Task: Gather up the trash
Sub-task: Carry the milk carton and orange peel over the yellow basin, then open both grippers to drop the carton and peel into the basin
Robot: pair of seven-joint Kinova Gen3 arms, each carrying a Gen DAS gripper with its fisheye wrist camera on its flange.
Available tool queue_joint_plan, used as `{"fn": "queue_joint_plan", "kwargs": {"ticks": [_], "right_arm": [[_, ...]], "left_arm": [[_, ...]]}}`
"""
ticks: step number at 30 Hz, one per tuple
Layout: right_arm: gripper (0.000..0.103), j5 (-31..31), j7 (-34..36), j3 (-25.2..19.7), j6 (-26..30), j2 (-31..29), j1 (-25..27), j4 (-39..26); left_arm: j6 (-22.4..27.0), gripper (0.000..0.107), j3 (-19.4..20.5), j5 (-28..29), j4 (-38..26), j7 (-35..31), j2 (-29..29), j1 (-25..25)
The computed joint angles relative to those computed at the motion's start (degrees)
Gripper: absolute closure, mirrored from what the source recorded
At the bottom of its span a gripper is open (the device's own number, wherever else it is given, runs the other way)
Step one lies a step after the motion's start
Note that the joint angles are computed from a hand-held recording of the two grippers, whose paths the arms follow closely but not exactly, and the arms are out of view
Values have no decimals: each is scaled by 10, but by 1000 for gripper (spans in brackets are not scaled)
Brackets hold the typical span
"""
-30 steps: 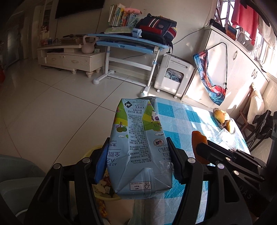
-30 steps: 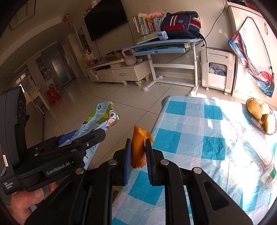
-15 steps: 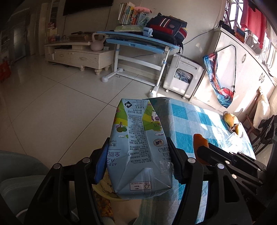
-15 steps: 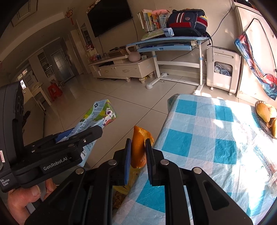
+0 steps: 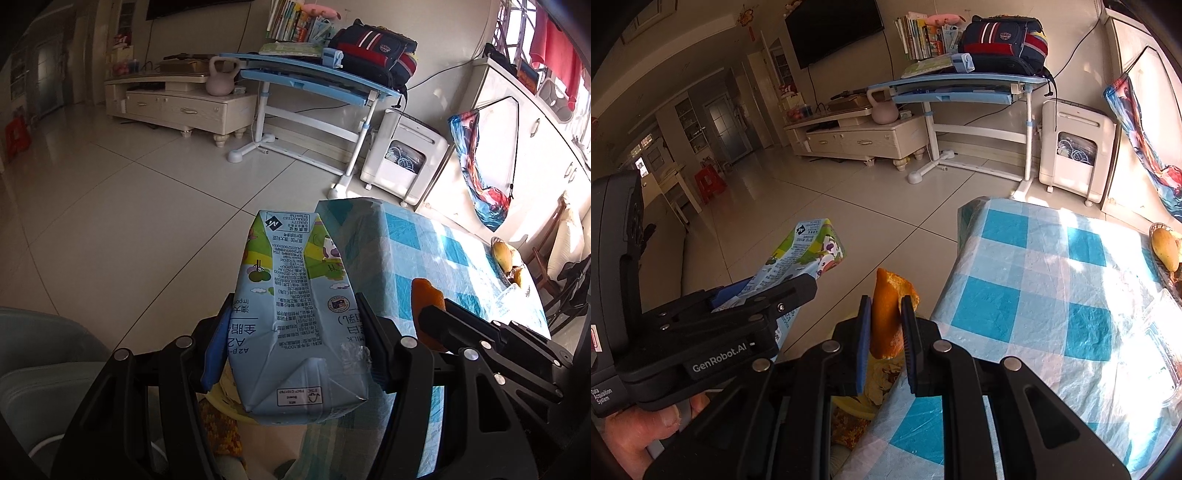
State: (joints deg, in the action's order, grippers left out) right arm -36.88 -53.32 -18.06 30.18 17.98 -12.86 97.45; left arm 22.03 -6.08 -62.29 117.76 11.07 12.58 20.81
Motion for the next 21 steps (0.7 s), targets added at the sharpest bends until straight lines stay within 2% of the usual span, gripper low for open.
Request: {"fn": "queue_joint_plan", "kwargs": {"ticks": [12, 21], "right_arm": [[86, 30, -10, -2, 4, 28, -18, -27], [86, 38, -18, -10, -2, 33, -17, -24]], "left_arm": [[0, 49, -8, 16, 2, 0, 10, -6], [2, 49, -20, 29, -2, -11, 20, 0]]}}
